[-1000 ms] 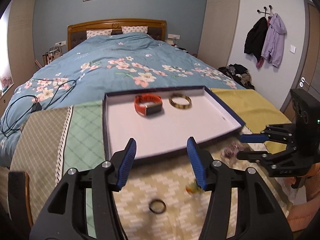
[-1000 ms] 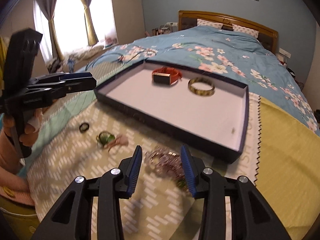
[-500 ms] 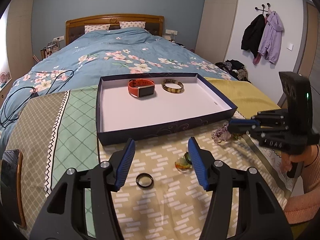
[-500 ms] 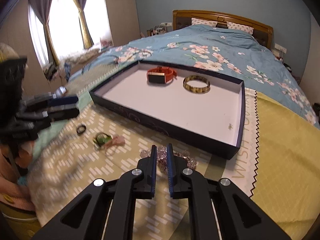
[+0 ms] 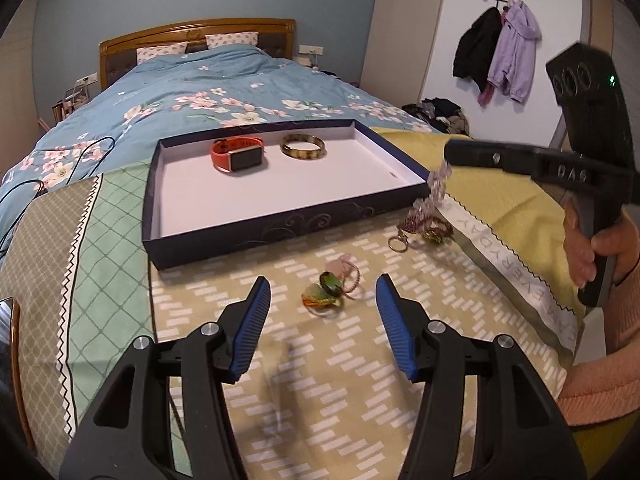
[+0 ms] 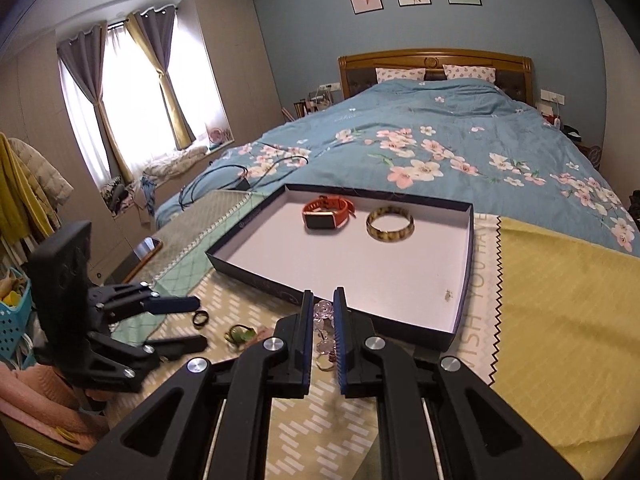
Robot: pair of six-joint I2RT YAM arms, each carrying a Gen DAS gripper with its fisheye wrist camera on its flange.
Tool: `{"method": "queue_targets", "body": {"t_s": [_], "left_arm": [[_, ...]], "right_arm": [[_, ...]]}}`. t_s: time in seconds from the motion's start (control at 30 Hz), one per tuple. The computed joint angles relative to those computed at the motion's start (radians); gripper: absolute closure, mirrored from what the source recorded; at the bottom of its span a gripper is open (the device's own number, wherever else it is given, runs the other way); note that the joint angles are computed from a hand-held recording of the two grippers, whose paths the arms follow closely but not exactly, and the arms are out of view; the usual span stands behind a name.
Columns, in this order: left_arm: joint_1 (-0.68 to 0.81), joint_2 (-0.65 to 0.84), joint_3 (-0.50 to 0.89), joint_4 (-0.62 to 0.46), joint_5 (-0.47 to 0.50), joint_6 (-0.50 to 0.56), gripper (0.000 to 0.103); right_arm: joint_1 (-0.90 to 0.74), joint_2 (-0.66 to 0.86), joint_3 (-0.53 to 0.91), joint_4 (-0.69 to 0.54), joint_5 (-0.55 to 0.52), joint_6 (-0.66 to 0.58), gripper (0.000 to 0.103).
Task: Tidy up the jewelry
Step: 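Grasp the clear crystal bead bracelet with the right gripper, then lift the crystal bracelet with the right gripper while the left gripper grasps the pink hair clip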
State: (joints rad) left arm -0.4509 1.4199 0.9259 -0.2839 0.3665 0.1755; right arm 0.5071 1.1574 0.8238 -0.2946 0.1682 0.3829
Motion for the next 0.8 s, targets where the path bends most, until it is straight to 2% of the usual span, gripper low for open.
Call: {"method": "queue_targets", "body": {"t_s": [0.47, 0.8], "left_arm": [[0.009, 0.007, 0.001, -0.001, -0.012, -0.007, 0.051], [0.001, 0.004, -0.006, 0.003, -0.006, -0.013, 0.051]], "right_arm": [[0.022, -0.056, -0.043, 0.060, -0.030, 0.018, 0.095], [0.004, -0.046, -0.058, 0.084, 0.006, 0.019, 0.095]]}}
